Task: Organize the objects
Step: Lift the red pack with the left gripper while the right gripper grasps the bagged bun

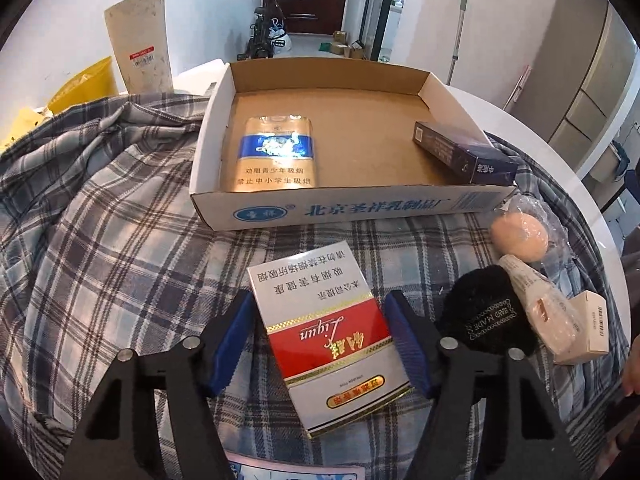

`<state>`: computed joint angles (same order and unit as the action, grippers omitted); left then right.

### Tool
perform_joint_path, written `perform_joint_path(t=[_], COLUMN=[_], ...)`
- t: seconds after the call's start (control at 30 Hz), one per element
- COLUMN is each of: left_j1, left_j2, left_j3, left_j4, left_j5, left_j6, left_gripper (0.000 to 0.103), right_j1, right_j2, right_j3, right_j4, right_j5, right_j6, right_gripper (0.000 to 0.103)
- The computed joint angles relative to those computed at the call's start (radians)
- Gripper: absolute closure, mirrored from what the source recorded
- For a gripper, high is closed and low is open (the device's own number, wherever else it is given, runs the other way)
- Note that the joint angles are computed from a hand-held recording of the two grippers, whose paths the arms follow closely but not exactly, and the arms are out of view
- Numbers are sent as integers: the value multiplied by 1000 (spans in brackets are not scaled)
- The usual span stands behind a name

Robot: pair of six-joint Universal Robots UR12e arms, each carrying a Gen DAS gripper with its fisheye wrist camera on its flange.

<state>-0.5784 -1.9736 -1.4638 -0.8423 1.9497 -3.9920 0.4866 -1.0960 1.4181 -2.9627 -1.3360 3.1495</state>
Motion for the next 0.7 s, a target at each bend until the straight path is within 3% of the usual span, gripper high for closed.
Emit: perform_joint_path(t=[0.23,0.43,0.53,0.7], left_j1=[0,-1,-2,-29], left_j2=[-6,-20,-15,-3], left_j3=[6,29,19,-7], left_j4=[-3,-60,-34,78], left_j5=[4,4,11,129], left_j6=[22,44,46,80], left_gripper=[36,37,42,43], right_j1=[1,2,3,3], right_j2=[2,4,4,5], right_j3=[-2,-4,-6,-7], right_j4=[8,17,22,20], right_j5=[-6,-13,-17,-15], right_j6=[-5,-7,-9,-9], right_gripper=[3,3,3,3])
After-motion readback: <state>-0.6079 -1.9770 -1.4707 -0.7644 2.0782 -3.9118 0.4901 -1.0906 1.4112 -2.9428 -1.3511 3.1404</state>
